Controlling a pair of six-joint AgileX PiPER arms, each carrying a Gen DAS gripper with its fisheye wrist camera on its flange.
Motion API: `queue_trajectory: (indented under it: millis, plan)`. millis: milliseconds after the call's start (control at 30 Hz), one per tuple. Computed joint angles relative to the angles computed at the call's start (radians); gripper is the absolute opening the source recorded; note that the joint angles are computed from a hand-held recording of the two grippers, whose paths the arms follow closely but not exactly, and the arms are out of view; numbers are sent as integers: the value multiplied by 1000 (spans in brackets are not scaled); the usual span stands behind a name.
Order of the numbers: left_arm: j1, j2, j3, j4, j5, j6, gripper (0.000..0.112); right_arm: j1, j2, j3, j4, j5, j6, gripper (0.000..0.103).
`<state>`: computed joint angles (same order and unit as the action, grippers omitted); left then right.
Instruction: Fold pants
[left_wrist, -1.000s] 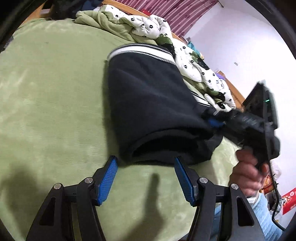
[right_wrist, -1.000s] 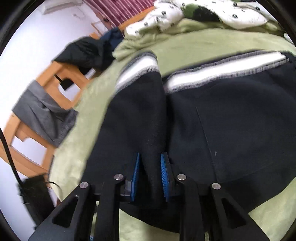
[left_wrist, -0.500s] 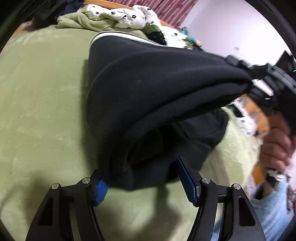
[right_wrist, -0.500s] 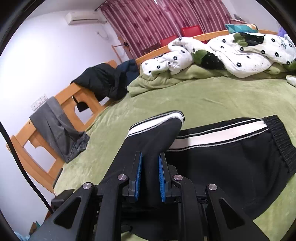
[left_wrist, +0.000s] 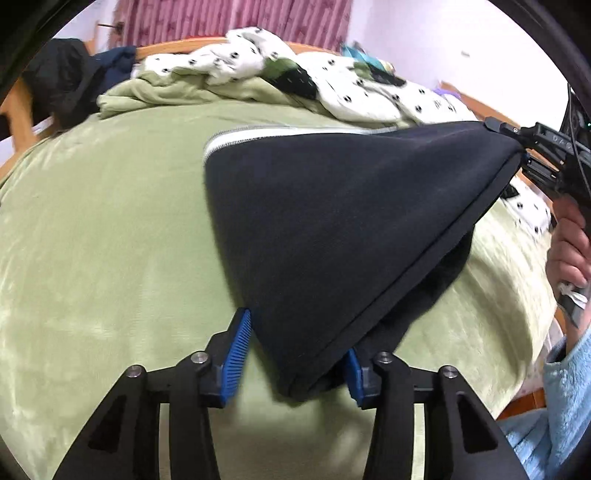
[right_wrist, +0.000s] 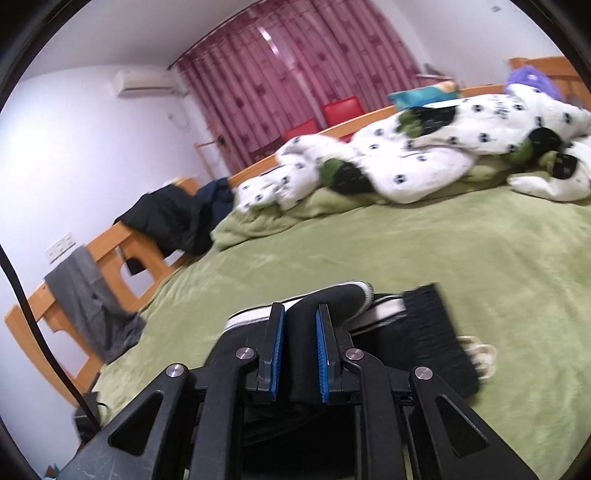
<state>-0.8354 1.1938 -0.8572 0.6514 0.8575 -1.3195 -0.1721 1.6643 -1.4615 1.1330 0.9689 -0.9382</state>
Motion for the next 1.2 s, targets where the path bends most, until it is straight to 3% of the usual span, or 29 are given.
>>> queue_trajectory:
  millis: [100,167,267,433,467,500,533,567,600,667,767,800,933,1000,1133,1167,1200]
  plan:
    - [102,-8,33,-173,-91,110,44,-51,45,18,-1,-19,-32,15]
    - [137,-47,91,-207,-173,100,34,-63,79,32,-30,-42,-32,15]
    - [95,-40,79,-141,-122,58,21,-53,129,59,-103,-96,-16,16]
    - [58,-78,90,-95,-87,9,21,-106,144,49,-64,0,2,20]
    - [76,-75,102,-113,-102,27,21,-105,137,55,-57,-2,4,24]
    - [95,-44,92,-126,-118,43,21,-100,144,49,-60,8,4,40]
    - [91,-21,99,-115,-122,29,21,-86,157,39,-81,15,11,46]
    - [66,-10,100,-65,-116,-25,21,-70,155,51,-104,-18,15,44]
    - [46,3,80,-38,-89,-41,21,-42,141,80,-133,-90,11,36]
    - [13,-1,60,-4,-47,-62,16,-40,115,118,-102,-113,-52,18]
    - [-27,-75,72,64,-24,-119,16,-117,59,145,12,10,-148,17]
    - [-10,-74,71,45,-36,-95,16,-131,38,160,22,16,-171,17]
    - [36,-24,105,-21,-107,-63,17,-76,64,179,-122,-107,-84,17]
    - [-24,-13,101,51,-57,-127,20,-49,94,175,-159,-144,-51,20]
    - [-62,-80,109,-3,1,-28,39,-25,-8,202,-205,-224,-71,28]
    - [-63,-127,130,-27,-3,-1,41,-19,-28,202,-201,-245,-77,36]
    - [-58,-172,146,-51,-9,17,42,-13,-34,184,-201,-249,-73,52]
